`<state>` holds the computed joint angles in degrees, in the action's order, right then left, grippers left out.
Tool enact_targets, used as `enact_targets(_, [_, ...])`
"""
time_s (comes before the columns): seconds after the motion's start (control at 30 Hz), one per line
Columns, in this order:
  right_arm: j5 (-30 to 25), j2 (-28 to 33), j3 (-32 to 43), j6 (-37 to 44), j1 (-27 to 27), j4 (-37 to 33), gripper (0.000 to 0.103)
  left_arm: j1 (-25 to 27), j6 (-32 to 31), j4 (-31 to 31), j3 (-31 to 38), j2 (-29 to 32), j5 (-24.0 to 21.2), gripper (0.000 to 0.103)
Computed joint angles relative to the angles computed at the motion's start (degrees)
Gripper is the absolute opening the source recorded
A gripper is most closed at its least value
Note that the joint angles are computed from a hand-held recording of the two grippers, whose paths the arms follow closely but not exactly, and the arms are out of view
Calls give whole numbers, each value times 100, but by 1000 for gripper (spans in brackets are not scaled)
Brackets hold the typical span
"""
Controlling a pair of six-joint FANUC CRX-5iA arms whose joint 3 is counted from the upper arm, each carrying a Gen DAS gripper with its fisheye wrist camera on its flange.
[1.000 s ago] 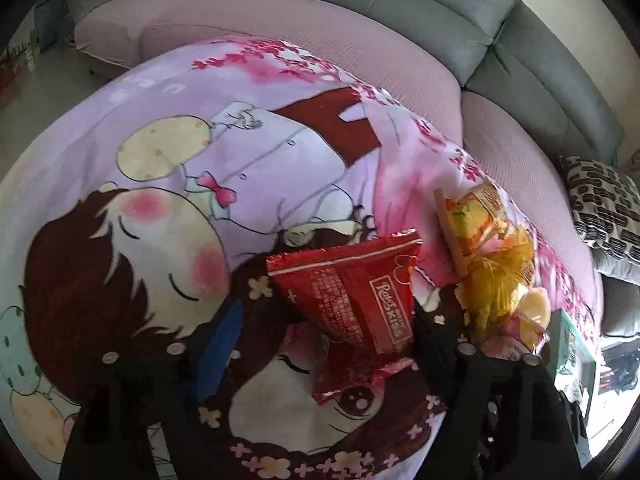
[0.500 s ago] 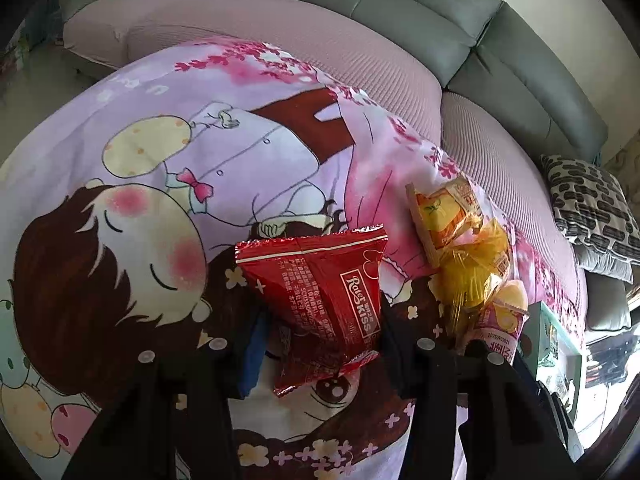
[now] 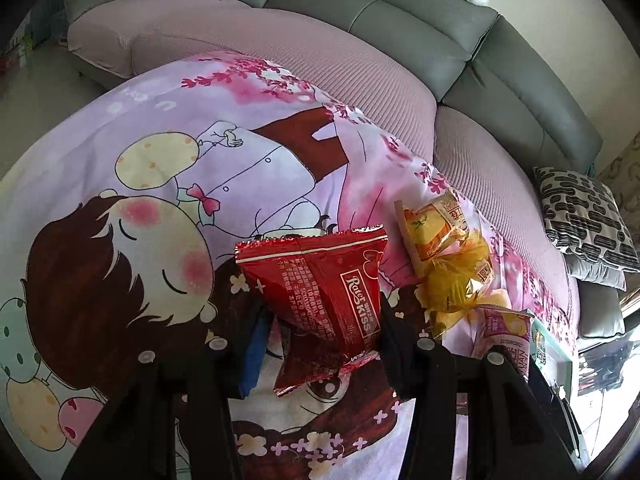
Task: Organize snacks
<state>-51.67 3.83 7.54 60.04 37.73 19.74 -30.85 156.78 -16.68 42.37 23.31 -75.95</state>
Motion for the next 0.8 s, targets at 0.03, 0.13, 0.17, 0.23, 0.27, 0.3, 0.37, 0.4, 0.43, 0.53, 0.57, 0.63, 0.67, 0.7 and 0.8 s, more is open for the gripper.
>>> enact_targets(0.03, [0, -12, 1, 2, -5, -6, 42, -8, 10, -16, 0, -7, -2, 51])
enact_targets(0.13, [-4, -45, -11, -24, 1, 30, 42, -39, 25, -75, 12, -31, -7, 51])
enact_targets(0.17, [-4, -55, -12, -21, 1, 25, 42, -54, 20, -97, 30, -33, -10, 51])
enact_targets(0.23, [3, -86, -8, 8, -8, -26, 42, -80, 3, -128, 86, -14, -21, 51])
enact_targets(0.27, [13, -105, -9, 6, -17, -53, 42, -96, -6, -139, 113, -5, -20, 51])
enact_targets(0.3, [20, -125, -13, 4, -23, -66, 42, -107, -19, -146, 149, 11, -27, 51])
enact_targets(0.37, [36, -167, -46, -19, -23, -35, 42, -140, -43, -173, 216, 35, -38, 51])
enact_targets(0.4, [42, -183, -59, -37, -21, -14, 42, -153, -54, -185, 256, 54, -51, 51])
enact_targets(0.43, [52, -207, -76, -51, -23, -3, 42, -169, -66, -202, 293, 67, -64, 51])
enact_targets(0.53, [91, -276, -121, -94, -38, 33, 42, -211, -115, -248, 443, 128, -146, 51])
enact_targets(0.57, [106, -299, -140, -117, -42, 55, 42, -237, -129, -284, 514, 155, -181, 51])
enact_targets(0.63, [137, -350, -175, -165, -59, 90, 42, -284, -176, -346, 645, 204, -218, 51])
enact_targets(0.67, [155, -378, -193, -186, -71, 105, 42, -314, -217, -379, 735, 243, -242, 51])
enact_targets(0.7, [174, -400, -209, -205, -83, 119, 42, -338, -256, -400, 803, 272, -258, 51])
enact_targets(0.8, [248, -510, -301, -321, -129, 202, 42, -403, -399, -422, 1068, 411, -314, 51])
